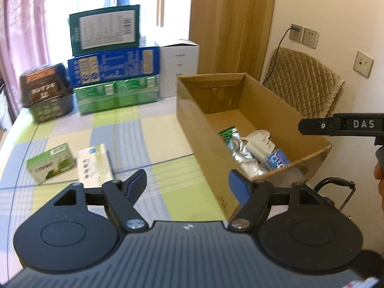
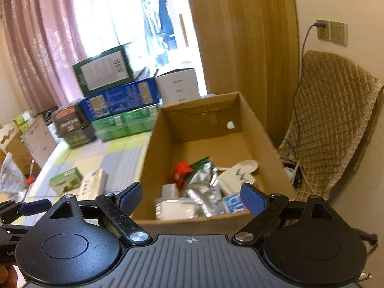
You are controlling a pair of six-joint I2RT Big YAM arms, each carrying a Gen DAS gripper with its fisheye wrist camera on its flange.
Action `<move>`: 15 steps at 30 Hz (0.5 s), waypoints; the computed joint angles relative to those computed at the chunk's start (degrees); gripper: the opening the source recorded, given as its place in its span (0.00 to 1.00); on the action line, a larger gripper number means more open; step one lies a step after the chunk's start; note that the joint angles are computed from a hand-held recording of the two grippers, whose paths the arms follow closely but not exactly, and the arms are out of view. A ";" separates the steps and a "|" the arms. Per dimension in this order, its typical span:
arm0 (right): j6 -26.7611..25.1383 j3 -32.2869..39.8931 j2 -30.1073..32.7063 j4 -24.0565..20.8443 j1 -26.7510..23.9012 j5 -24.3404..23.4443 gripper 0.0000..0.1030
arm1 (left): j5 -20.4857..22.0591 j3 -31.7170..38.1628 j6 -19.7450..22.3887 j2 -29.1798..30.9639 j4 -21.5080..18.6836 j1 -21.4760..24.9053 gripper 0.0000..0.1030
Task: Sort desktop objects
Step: 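Move both open tools back toward the white and green boxes on the table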
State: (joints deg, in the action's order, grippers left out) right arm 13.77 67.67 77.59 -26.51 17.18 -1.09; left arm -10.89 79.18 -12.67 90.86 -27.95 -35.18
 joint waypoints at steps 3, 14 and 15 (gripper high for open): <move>0.29 -0.53 -0.57 -0.51 1.49 0.02 0.87 | -0.92 -2.61 -0.50 -2.48 -0.03 0.22 0.76; -0.94 -1.38 -1.98 -0.90 6.08 1.38 0.95 | -3.79 -9.36 -1.47 -9.52 0.45 0.83 0.93; -1.11 -1.29 -1.90 -0.92 6.42 1.43 0.97 | -3.92 -9.78 -1.61 -9.92 0.52 0.93 0.94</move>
State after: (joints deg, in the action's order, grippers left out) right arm 12.66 66.38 75.69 -27.42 23.59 0.34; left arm -14.81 69.40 -14.28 80.94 -27.44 -34.25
